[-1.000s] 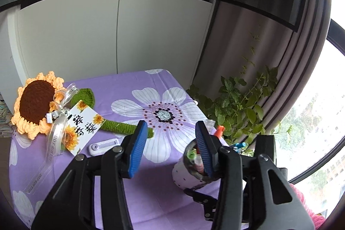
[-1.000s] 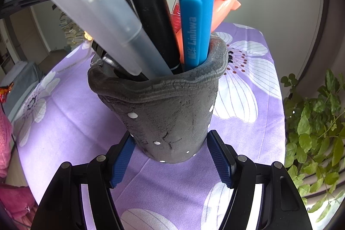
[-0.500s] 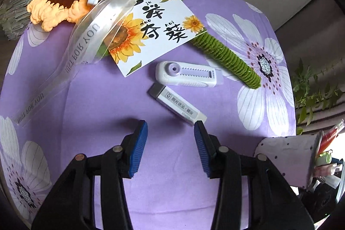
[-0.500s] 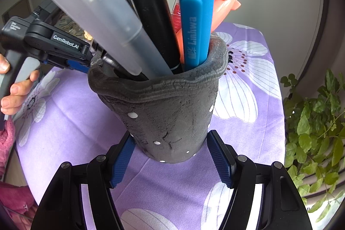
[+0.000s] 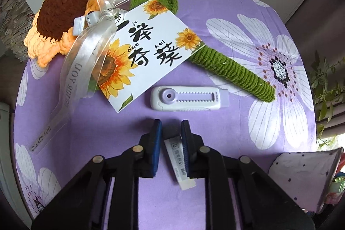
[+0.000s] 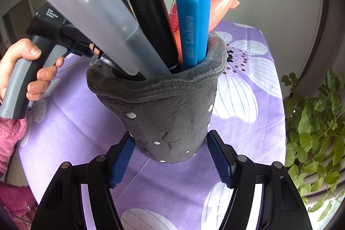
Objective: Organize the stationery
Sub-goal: 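Grasp the white eraser with the left gripper, then lift the white eraser with the left gripper and drop it into the cup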
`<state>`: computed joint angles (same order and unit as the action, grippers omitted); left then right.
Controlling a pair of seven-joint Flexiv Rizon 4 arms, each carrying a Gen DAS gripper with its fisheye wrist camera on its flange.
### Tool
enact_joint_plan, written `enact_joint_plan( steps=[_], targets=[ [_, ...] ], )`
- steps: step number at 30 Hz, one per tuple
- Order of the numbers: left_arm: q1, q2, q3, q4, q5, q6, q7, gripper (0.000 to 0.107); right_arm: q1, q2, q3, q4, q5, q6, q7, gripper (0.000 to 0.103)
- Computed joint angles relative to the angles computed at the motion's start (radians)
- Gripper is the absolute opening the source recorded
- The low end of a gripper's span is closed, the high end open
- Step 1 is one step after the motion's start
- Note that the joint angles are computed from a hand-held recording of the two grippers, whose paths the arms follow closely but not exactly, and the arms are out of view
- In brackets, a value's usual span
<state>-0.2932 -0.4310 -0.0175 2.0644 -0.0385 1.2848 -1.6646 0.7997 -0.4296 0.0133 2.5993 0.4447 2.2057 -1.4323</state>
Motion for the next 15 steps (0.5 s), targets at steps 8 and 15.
enact_joint_plan(
  steps=[8,15],
  targets=[
    [0.126,0.140,-0.172,0.230,-0.181,0.036,0.361,0.013,-0.010,0.002,0.006,0.002,-0.006,0.000,0.002,0.070],
    [0.191,0.275,-0.363,0.392,-0.623,0.168,0.712,0.013,0.002,0.000,-0.003,-0.002,0.006,-0.005,0.000,0.070]
  ],
)
